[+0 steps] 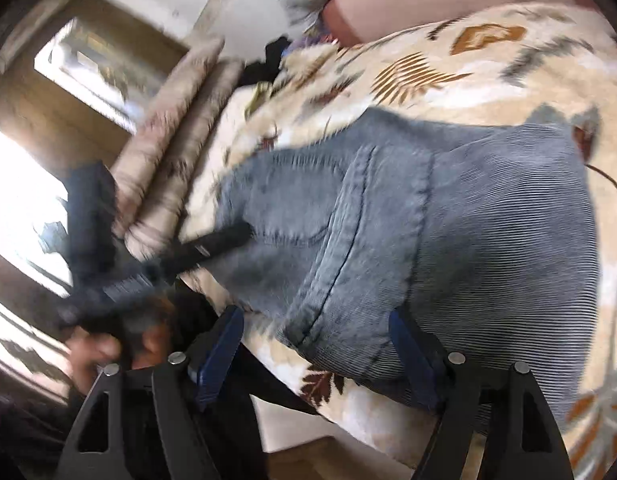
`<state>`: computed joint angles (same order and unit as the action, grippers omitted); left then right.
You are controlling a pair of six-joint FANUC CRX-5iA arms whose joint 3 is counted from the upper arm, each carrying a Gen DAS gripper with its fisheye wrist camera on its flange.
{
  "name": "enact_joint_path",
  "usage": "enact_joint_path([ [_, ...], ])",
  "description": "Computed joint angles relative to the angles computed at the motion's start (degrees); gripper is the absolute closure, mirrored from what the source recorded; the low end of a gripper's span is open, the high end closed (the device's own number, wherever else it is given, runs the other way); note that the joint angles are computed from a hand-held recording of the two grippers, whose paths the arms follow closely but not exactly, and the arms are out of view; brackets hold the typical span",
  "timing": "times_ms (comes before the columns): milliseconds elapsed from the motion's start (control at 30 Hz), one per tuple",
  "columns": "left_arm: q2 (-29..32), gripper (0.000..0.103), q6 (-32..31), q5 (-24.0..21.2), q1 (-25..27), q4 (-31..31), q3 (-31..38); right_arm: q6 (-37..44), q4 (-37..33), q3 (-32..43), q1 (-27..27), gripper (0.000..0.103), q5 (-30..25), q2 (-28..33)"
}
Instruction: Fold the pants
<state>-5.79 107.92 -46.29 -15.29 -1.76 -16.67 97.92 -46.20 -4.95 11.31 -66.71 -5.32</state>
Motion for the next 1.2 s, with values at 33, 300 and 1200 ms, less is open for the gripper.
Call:
enact_joint_path([
  [33,1.5,0.0,-0.3,-0.5,-0.9,-0.4,1.1,-0.8,0.1,-0.3,-0.7,0.024,0.5,-0.2],
  [300,8.9,0.0,3.7,-8.7,-9.9,-15.7,8.9,-7.2,-3.3,1.3,-8.4,0.024,3.4,1.6],
  [1200,-4.8,0.0,-6.8,4.8,2.4,6.9,-7.8,-12.4,-0.9,-3.9,-7.1,0.032,3.2,-3.2],
])
